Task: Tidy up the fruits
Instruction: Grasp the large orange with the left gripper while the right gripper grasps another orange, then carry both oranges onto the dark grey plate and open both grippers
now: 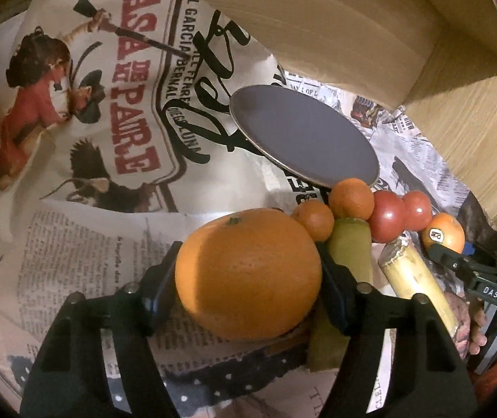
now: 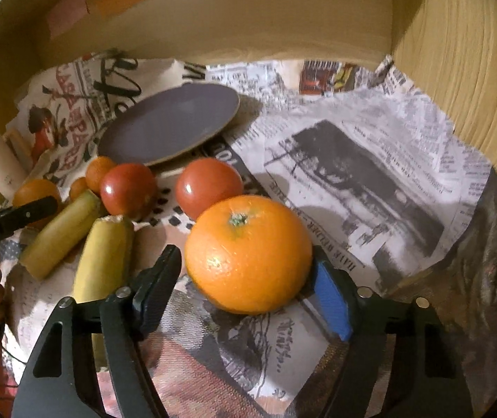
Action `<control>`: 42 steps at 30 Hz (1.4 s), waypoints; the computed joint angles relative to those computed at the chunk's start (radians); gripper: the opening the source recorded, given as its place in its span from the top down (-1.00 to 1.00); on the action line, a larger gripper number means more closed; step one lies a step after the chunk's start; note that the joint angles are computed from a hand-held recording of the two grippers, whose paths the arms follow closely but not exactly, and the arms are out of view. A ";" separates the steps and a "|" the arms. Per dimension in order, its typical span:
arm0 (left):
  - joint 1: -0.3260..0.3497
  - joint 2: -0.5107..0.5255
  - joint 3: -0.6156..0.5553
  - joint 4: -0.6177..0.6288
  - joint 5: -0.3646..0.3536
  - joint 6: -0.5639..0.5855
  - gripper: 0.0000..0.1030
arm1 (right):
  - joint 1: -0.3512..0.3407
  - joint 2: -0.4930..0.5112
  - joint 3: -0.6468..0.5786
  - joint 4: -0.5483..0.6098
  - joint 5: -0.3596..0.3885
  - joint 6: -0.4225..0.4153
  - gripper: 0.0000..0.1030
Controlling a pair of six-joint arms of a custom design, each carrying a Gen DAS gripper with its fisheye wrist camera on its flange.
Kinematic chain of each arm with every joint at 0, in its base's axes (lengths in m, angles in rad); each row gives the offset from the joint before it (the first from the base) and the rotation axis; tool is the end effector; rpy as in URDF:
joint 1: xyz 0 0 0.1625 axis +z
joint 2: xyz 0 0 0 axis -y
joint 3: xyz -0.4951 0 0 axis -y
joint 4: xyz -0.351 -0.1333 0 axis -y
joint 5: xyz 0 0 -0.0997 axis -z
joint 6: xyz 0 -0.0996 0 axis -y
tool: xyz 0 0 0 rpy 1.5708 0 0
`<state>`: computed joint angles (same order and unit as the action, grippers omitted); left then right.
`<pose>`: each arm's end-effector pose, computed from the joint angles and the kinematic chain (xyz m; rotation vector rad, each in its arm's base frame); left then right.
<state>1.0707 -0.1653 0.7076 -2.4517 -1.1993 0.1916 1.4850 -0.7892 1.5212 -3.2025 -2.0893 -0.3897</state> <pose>-0.2895 -0.8832 0.0084 0.8573 2.6421 -0.5491 0.0203 -0.7441 0.3036 0.0566 -2.3020 0.9292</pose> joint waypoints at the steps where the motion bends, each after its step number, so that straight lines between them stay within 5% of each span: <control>1: -0.001 0.000 0.002 -0.004 0.001 0.002 -0.37 | -0.001 0.001 -0.001 -0.002 -0.001 -0.001 -0.32; 12: 0.003 -0.010 0.009 -0.035 -0.001 -0.003 -0.35 | 0.000 -0.003 0.018 -0.063 0.008 -0.005 -0.24; 28: -0.037 -0.049 0.033 -0.216 -0.017 0.097 -0.35 | 0.059 -0.004 -0.009 -0.215 0.035 -0.141 -0.23; 42: -0.079 0.003 -0.098 -0.208 -0.056 0.176 -0.35 | 0.094 0.061 -0.196 -0.141 0.130 -0.261 -0.24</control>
